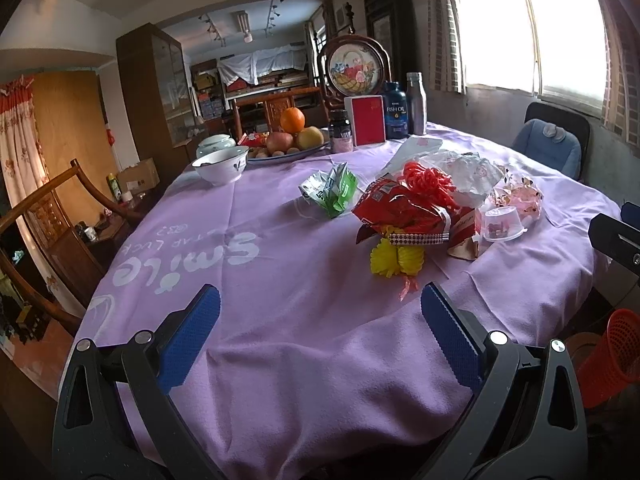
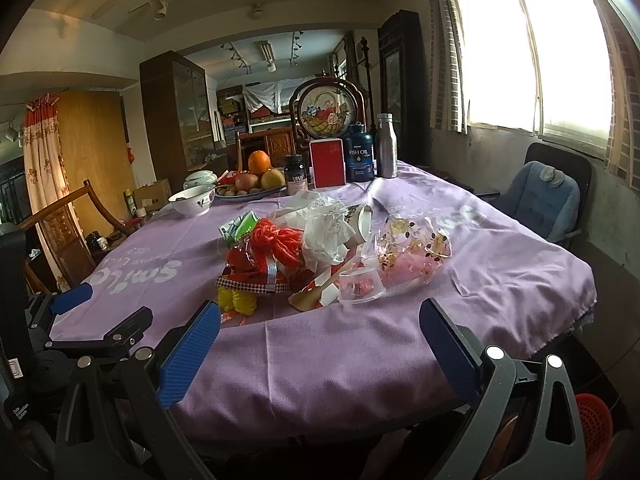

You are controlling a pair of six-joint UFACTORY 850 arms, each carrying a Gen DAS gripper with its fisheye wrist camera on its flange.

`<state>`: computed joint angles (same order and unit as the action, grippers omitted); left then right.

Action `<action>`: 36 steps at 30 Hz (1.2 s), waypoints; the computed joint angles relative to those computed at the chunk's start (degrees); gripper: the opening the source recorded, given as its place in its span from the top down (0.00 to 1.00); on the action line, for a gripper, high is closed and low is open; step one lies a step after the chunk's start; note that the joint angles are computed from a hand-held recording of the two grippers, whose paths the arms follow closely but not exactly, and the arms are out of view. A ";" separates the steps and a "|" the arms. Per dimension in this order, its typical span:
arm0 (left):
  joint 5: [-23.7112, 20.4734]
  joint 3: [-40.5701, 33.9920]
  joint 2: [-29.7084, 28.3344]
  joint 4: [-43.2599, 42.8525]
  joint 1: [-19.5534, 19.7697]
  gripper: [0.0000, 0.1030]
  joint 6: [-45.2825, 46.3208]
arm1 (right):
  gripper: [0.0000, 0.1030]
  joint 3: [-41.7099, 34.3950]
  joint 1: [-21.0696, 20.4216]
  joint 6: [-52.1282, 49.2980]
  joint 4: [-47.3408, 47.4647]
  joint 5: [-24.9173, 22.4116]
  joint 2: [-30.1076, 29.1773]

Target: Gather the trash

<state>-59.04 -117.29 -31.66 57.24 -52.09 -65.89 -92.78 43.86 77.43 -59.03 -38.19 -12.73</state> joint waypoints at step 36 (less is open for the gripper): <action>1.08 0.04 -0.13 -2.56 0.53 0.06 1.14 | 0.05 0.42 -0.22 -1.08 1.88 0.18 0.40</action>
<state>-57.97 -117.25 -31.79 54.68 -51.56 -64.75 -92.36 43.65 76.35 -57.15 -38.01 -12.33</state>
